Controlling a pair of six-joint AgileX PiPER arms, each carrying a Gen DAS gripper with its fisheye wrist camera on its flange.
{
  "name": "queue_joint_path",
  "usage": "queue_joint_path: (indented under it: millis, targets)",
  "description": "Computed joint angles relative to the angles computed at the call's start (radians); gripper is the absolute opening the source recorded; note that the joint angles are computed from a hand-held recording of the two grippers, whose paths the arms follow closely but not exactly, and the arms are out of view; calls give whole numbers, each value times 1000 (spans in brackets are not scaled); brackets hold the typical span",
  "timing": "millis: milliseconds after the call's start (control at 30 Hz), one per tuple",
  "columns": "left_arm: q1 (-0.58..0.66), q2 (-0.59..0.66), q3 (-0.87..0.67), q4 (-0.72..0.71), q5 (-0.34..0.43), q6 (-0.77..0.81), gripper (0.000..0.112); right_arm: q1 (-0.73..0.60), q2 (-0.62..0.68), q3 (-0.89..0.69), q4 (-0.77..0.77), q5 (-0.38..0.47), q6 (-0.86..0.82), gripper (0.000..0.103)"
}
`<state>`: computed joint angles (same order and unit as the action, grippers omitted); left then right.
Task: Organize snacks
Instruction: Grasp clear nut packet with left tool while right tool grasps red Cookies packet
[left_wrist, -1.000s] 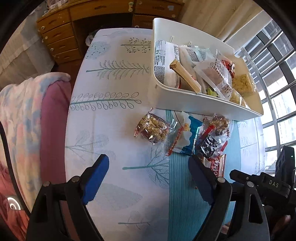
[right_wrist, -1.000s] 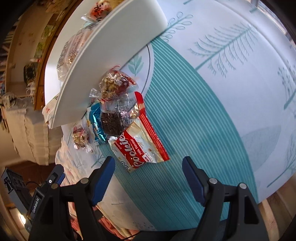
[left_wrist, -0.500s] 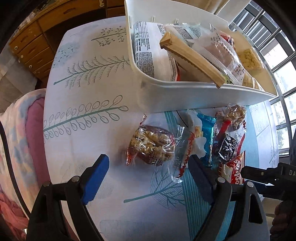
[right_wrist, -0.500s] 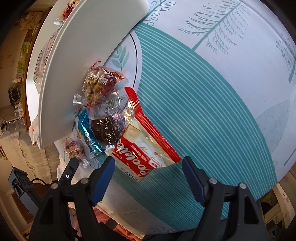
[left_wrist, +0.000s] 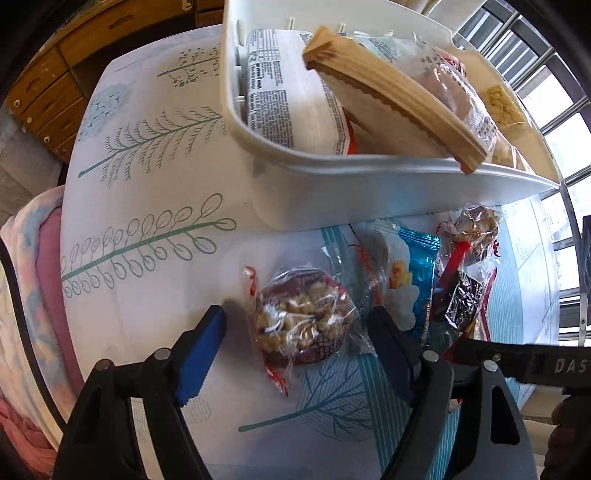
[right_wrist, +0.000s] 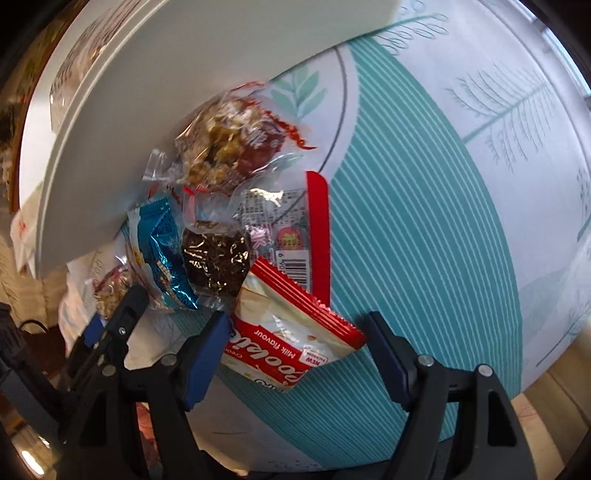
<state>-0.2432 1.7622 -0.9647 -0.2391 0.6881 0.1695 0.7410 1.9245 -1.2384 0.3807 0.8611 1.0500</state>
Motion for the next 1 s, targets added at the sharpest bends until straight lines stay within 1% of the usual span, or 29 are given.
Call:
queue_joint_path:
  millis: [67,100,133,200,233,333,367,433,500,567,700,733,800,867,900,1000]
  targets:
    - [-14,-1,0,-13,-12,8,67,10,47,-81,-33,67,9,76]
    - [-28,4,-4,-19,-20,2,64,16,76,-130,-49,105,18,74]
    - [-41,11,-9,-21,-29,-6,59,24,99,-171,-65,140,29,72]
    - [-58,17,-13,2,-45,-35,56,47,152,-268,-95,195,55,69]
    - [-65,16,-12,9,-52,-44,53,50,160,-286,-103,200,58,66]
    - [-68,19,-15,-6,-56,-41,52,58,172,-314,-114,202,66,63]
    - [-66,20,-15,-17,-58,-32,51,61,172,-316,-116,199,71,62]
    - [-56,13,-6,-23,-57,-17,51,66,147,-276,-110,168,75,58]
    - [-49,10,-6,-20,-46,-16,51,71,118,-221,-99,125,72,56]
    - [-46,3,2,-8,-42,-24,51,71,111,-206,-90,107,80,56]
    - [-21,-35,41,16,-25,-23,51,61,30,-78,-66,34,73,55]
    - [-14,-44,51,12,-22,-17,51,67,-4,-20,-60,4,75,55]
    - [6,-76,79,10,-16,-1,51,65,-30,12,-54,-32,78,55]
    - [22,-108,105,12,-9,9,51,64,-58,38,-57,-49,81,55]
    - [34,-127,114,14,8,13,51,58,-73,52,-58,-56,77,55]
    - [50,-167,132,18,51,-7,51,58,-114,56,-105,-34,97,55]
